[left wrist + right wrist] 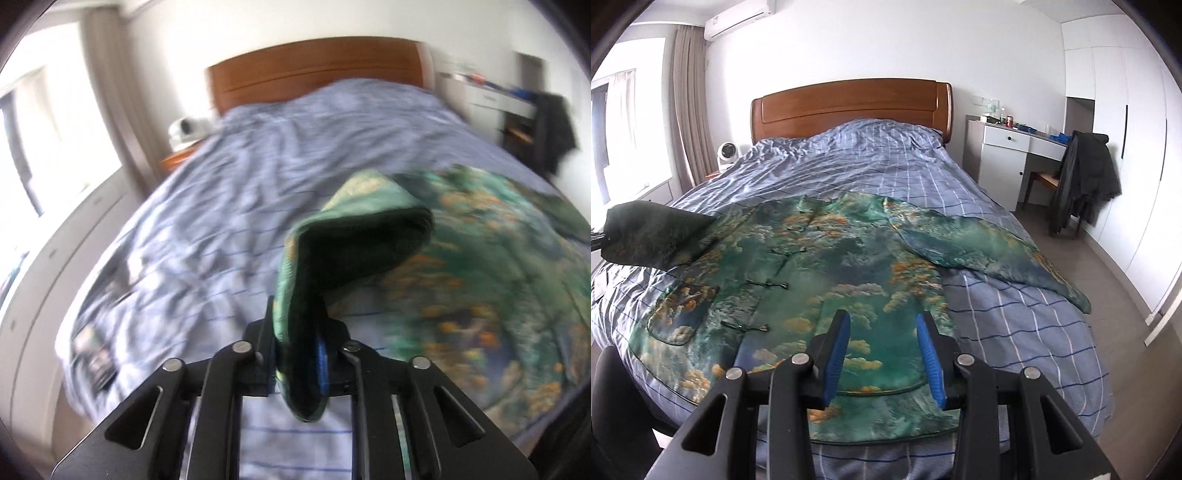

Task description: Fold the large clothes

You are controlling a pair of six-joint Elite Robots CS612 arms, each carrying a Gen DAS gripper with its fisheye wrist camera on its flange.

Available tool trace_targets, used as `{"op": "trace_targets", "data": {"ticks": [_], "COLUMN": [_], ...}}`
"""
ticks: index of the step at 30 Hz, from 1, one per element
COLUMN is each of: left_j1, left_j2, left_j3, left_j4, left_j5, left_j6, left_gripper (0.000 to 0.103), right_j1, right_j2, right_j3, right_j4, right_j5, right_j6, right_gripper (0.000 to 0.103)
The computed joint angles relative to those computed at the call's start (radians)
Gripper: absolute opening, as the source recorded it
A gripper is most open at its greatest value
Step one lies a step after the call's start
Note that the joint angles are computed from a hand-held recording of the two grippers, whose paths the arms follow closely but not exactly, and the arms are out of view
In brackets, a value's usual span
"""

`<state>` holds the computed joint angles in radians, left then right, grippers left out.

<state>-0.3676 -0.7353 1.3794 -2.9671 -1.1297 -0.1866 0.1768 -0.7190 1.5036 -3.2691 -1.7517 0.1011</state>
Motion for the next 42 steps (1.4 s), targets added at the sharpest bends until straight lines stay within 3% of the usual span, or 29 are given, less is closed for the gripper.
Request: {"op": "trace_targets", "data": {"ticks": [4,9,13,15,19,24,28,30,34,36,42], "left_j1": [0.03,0.043,0.007,-0.021,-0.073,-0.113,-0.129,-0.134,-0.156,-0.168,-0.182], "left_j2": [-0.025,-0.059,-0.047,-0.031,0.002,0.032,0.027,0.027,0.018,0.015,0.002], "left_j3": [0.057,0.129,0.136,0.125,0.094,0.032,0.018,0.022,0.046,0.057,0.081], "left_j4": [0.016,0.008,-0.021,-0.051,-0.114,-0.106,-0.104,-0.152,-0.224,-0.242,-0.211], "left_j5": [0.119,0.173,0.151,0.134,0.089,0.014,-0.04,-0.07,-0.057,-0.055,-0.148], "left_j6": [-0.119,-0.23,-0.231,-0.22,-0.172,-0.143,-0.128,-0.107,-0.037,0.007,0.019], "left_gripper": [0.028,0.06,0.076,0.09,0.097,0.099,0.099,0.099,0.099,0.099,0.099], "right_j1": [0.005,0.007,0.006,0.006,0.007,0.009,0.006,-0.003,-0.022,-0.024,-0.024], "right_j2": [0.001,-0.002,0.005,0.01,0.011,-0.003,-0.013,-0.019,-0.026,-0.024,-0.021], "right_j3": [-0.004,-0.006,-0.021,-0.031,-0.048,-0.045,-0.033,-0.02,0.012,0.021,0.023], "right_j4": [-0.004,-0.014,-0.018,-0.01,0.003,0.015,0.023,0.012,-0.071,-0.123,-0.161], "right_j5": [0.002,-0.007,-0.019,-0.029,-0.052,-0.082,-0.116,-0.096,-0.035,-0.033,-0.031], "right_j6": [-0.019,-0.021,-0.028,-0.029,-0.021,-0.035,-0.019,0.016,0.077,0.084,0.001], "right_gripper": [0.038,0.038,0.038,0.043,0.05,0.079,0.08,0.081,0.081,0.087,0.092]}}
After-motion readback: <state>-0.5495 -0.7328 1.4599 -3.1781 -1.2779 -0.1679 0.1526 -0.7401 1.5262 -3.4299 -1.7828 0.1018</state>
